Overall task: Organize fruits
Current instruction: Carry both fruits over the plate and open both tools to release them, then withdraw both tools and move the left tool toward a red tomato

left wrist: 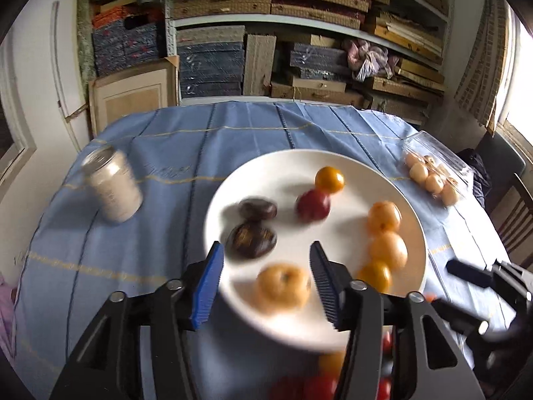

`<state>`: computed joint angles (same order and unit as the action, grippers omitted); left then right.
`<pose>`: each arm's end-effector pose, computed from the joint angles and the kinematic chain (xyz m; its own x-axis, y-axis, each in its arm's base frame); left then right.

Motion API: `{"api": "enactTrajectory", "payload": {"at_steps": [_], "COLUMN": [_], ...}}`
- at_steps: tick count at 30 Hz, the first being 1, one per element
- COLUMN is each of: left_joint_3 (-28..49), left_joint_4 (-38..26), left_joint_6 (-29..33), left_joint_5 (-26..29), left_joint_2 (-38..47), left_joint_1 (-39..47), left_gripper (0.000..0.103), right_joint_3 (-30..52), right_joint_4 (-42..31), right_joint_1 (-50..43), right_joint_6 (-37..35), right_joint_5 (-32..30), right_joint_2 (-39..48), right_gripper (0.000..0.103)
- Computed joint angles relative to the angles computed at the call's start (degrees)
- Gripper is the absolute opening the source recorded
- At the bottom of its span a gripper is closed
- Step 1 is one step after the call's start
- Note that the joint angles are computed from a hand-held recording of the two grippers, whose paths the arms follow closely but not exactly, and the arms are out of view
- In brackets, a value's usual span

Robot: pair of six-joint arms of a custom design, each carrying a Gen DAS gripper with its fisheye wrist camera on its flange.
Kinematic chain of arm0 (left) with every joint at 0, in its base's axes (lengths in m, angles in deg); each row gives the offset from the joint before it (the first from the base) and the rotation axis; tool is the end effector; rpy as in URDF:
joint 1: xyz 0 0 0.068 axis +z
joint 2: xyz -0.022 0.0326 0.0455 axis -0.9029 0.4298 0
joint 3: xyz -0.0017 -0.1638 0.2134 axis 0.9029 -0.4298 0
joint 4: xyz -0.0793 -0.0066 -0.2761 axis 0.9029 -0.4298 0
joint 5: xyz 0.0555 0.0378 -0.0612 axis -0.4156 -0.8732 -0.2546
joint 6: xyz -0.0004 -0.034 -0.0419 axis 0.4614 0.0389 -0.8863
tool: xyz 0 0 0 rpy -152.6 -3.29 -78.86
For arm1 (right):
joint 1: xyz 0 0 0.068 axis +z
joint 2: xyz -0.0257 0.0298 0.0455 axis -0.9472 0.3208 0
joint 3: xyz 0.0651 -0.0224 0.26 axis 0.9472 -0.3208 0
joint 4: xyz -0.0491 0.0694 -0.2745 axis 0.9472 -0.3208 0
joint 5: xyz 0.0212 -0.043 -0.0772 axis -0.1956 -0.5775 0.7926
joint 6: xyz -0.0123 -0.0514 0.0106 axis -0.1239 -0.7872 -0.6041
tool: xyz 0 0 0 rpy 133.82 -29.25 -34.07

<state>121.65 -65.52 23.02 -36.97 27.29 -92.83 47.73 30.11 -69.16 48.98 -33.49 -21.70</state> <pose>0.3023 -0.1534 0.2737 -0.7045 0.0475 -0.7081 0.1140 0.9924 -0.0469 0.2750 0.0256 0.2331 -0.6157 -0.1660 -0.7703 -0.4548 0.8732 0.1753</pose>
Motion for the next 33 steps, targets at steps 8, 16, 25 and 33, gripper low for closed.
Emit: {"api": "enactTrajectory", "payload": {"at_steps": [8,16,25,33], "left_joint_3": [-18.49,-27.28,-28.25,-27.57], "left_joint_4": [-1.45,1.64,3.63,5.0], "left_joint_6": [-6.76,-10.29,-6.85,-3.95], "left_joint_5": [-6.59,-8.91,-10.65,-10.44], "left_joint_2": [-18.89,-25.64,-23.34,-20.68], "left_joint_1": [-7.08,-8.61,-9.96,-12.79], "left_gripper": [0.059,0.064,0.064,0.067], "right_joint_3": [-11.1,-15.79,-15.77,-15.91], "right_joint_4": [-5.54,-7.05,-6.96,-7.13], "right_joint_1": [-9.93,-13.91,-12.37,-10.92], "right_joint_6": [-1.59,-5.07,-4.35,-4.18], "right_joint_5": [-7.69,-10.32,-8.96,-7.76], "right_joint_2": [-14.99,-19.07,-20.53,-21.28], "right_gripper": [0.067,0.069,0.078,0.08]}}
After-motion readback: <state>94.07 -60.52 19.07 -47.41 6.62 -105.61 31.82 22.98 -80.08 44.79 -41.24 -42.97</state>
